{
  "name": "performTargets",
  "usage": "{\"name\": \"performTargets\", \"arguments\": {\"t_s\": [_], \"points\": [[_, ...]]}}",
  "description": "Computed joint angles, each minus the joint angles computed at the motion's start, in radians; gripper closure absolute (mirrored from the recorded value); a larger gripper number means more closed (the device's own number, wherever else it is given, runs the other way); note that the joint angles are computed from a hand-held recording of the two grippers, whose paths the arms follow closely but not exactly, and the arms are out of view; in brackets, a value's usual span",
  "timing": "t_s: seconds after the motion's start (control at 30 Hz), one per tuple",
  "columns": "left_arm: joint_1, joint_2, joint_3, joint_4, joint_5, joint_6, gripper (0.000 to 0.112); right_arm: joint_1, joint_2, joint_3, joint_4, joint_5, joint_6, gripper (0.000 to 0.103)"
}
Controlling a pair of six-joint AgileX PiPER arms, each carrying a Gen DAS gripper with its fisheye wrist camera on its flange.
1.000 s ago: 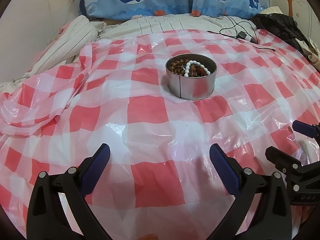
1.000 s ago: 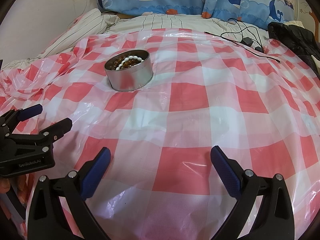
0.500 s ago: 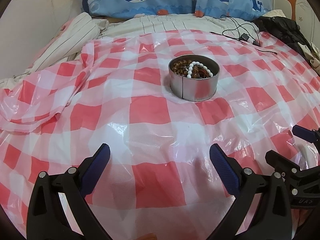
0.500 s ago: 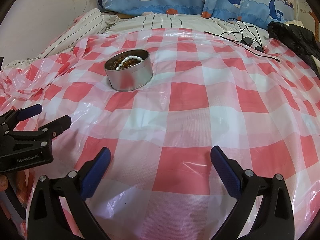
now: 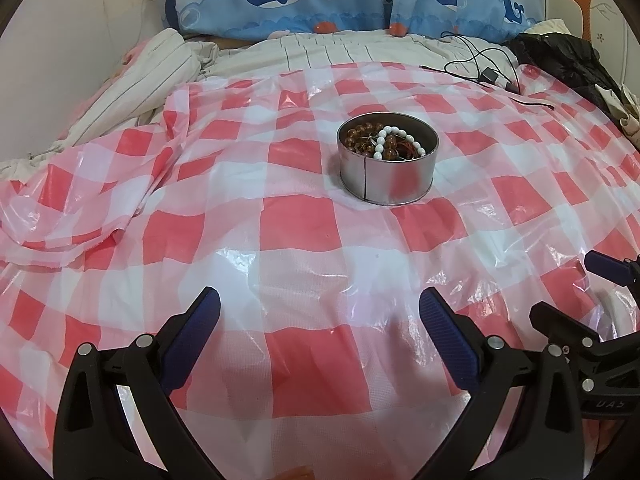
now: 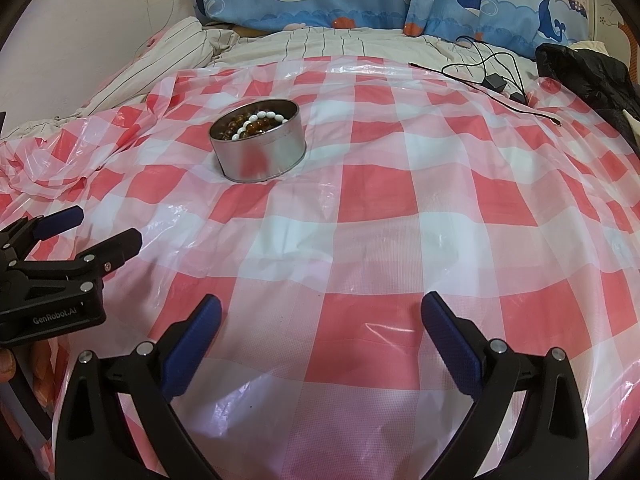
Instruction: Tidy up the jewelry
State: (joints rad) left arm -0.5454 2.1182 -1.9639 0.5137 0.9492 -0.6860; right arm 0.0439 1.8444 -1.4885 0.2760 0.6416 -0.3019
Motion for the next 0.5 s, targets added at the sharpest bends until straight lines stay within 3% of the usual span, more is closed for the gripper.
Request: {"name": "performTargets", "arguments": {"t_s": [0.5], "points": [[-0.004,0.000,-0.010,0.005,0.009,0.000,0.017,0.001,-0.001,0.000,-0.003,0.000,0.003,0.007]]}}
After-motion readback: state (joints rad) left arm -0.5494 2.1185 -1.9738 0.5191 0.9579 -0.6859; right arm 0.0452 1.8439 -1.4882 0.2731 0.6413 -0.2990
